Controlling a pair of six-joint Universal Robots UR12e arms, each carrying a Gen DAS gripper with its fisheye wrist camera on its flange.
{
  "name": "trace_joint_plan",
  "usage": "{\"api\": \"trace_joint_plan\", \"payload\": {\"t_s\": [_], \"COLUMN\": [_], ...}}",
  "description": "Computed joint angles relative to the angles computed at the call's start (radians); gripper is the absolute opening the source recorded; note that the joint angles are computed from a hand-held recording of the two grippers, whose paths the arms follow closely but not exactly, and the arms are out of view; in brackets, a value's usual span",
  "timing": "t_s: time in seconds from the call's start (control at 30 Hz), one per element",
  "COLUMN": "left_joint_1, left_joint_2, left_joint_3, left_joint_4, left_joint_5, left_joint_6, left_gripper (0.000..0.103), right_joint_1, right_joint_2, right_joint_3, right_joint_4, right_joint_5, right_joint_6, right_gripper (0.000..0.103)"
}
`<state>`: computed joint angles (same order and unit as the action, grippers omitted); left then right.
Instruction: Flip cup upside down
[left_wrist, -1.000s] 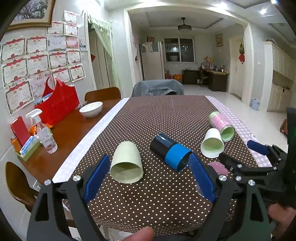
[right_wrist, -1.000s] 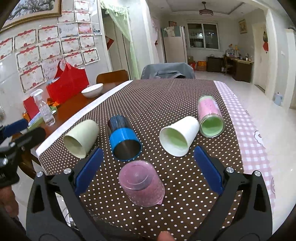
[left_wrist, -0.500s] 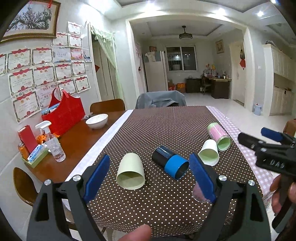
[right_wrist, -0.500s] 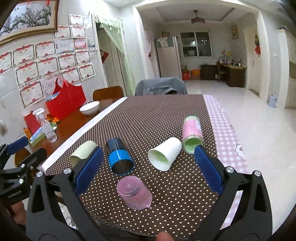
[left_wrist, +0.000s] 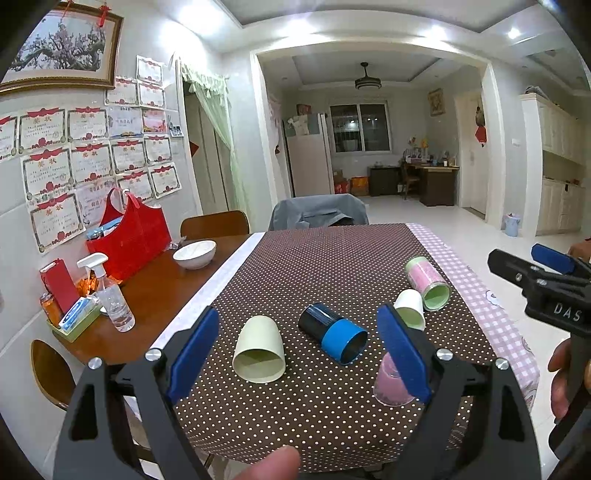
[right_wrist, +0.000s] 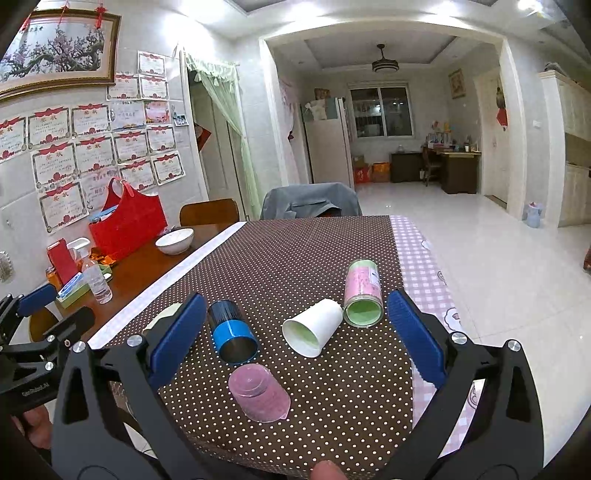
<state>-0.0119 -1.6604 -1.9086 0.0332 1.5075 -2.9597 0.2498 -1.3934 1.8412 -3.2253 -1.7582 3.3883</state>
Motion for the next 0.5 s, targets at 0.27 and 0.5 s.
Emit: {"api": "trace_joint_plan", "payload": {"t_s": [0.27, 0.5], "left_joint_1": [-0.006, -0.011], "left_joint_2": [0.010, 0.016], "left_joint_3": [-0.013, -0.017], "left_joint_4": [0.012, 0.017], "left_joint_5": [0.006, 0.022], "left_joint_6": [0.002, -0.005], "left_gripper": [0.086, 0.086], "right_joint_1": [0.005, 0.008], "right_joint_2": [-0.005, -0.007], "right_joint_3": [0.004, 0.009], "right_joint_4": [0.003, -0.002], "right_joint_5": [-0.017, -0.021], "right_joint_6": [-0.003, -0.003], "right_gripper": [0.097, 0.097]}}
